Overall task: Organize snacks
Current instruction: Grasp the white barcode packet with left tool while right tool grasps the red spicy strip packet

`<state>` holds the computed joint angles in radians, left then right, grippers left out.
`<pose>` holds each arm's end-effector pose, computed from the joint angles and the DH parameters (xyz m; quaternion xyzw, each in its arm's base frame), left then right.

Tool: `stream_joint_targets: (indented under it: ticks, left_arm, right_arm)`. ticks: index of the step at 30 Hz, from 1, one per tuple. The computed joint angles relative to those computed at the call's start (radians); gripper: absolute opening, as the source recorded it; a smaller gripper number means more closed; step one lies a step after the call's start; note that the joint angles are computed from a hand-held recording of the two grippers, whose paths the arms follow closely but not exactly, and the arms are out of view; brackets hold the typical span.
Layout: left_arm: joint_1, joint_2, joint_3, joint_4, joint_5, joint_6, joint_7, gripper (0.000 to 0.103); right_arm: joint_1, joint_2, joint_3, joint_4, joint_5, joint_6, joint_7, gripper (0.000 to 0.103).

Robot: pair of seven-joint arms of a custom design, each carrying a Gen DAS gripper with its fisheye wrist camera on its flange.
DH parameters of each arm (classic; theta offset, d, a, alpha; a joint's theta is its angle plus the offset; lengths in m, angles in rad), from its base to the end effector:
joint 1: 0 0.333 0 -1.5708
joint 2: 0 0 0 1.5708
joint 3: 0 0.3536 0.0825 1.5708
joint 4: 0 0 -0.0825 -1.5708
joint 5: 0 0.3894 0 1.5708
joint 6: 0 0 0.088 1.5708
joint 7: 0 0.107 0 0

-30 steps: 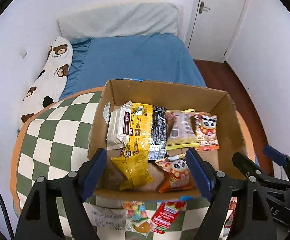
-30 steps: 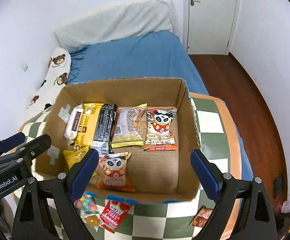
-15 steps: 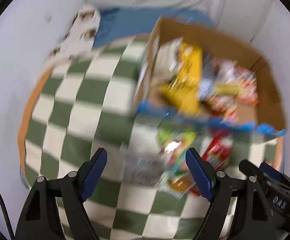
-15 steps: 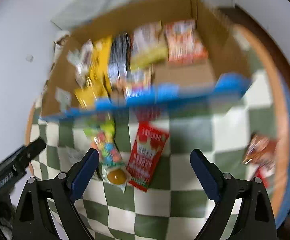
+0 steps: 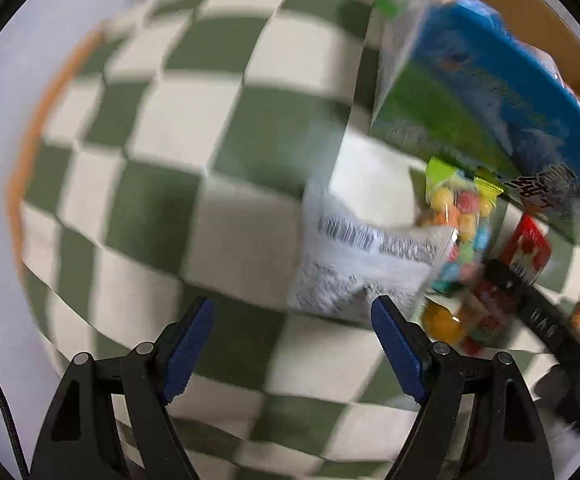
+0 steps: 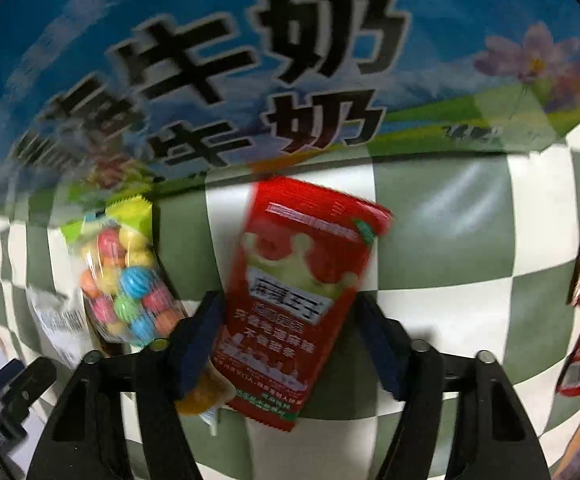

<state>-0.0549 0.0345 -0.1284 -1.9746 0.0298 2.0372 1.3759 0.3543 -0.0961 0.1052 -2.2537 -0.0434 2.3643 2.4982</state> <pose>0.5640 -0.1021 0.4887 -0.7065 0.7074 -0.0055 0.0172 0.4715 0.2338 0.4590 -0.5330 0.8396 -0.0311 0.1004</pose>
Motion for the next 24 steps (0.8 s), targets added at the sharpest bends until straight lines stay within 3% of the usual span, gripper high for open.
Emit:
stream_joint_targets:
  ticks: [5, 9, 14, 17, 20, 24]
  left_arm:
    - [0.086, 0.031, 0.052, -0.017, -0.461, -0.063, -0.105, 0.08]
    - [0.115, 0.056, 0.051, -0.042, -0.639, -0.031, -0.17, 0.08]
    - [0.114, 0.075, 0.039, -0.06, -0.685, 0.053, -0.21, 0.08]
    - [0.109, 0.084, 0.035, -0.065, -0.653, 0.078, -0.221, 0.079]
    - [0.096, 0.077, 0.03, -0.063, -0.557, 0.091, -0.188, 0.064]
    - [0.053, 0.057, 0.01, -0.047, -0.316, 0.069, -0.044, 0.057]
  right_arm:
    - [-0.006, -0.069, -0.007, -0.065, 0.007, -0.009, -0.005, 0.058]
    - [-0.011, -0.106, -0.011, -0.095, 0.01, -0.026, 0.0, 0.058]
    - [-0.011, -0.114, -0.013, -0.097, 0.016, -0.045, -0.002, 0.058]
    - [-0.006, -0.113, -0.009, -0.096, 0.012, -0.061, -0.017, 0.058]
    - [0.015, -0.125, 0.0, -0.11, 0.032, -0.082, -0.042, 0.058]
    - [0.042, -0.081, -0.007, -0.06, 0.105, -0.14, -0.162, 0.058]
